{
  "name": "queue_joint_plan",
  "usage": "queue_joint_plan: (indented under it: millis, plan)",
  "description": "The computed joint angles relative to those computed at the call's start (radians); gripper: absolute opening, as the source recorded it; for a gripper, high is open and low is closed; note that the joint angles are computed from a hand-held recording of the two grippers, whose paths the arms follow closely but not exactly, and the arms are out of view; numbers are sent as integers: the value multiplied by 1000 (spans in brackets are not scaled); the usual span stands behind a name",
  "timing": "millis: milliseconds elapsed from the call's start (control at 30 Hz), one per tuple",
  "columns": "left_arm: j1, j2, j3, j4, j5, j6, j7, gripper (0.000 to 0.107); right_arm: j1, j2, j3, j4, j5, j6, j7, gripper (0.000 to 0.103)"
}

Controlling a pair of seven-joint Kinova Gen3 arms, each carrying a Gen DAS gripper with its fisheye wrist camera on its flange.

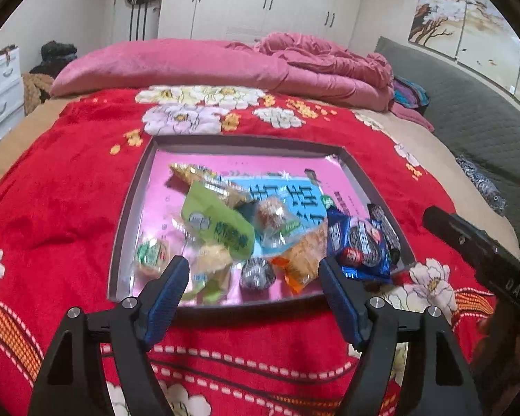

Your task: Organize snacks

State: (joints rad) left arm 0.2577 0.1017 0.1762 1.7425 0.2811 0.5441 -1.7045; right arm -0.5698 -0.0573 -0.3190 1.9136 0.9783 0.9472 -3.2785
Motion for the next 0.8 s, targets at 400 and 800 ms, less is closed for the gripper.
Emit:
queue_joint_plan:
  millis: [400,800]
  plan:
    - [-37,-97,-36,63,42,160,23,78,-110,30,-53,-81,-145,141,73,85]
    - [-6,-193,-21,120,-51,140,39,78,-238,46,-79,-106,-65,267,29,98]
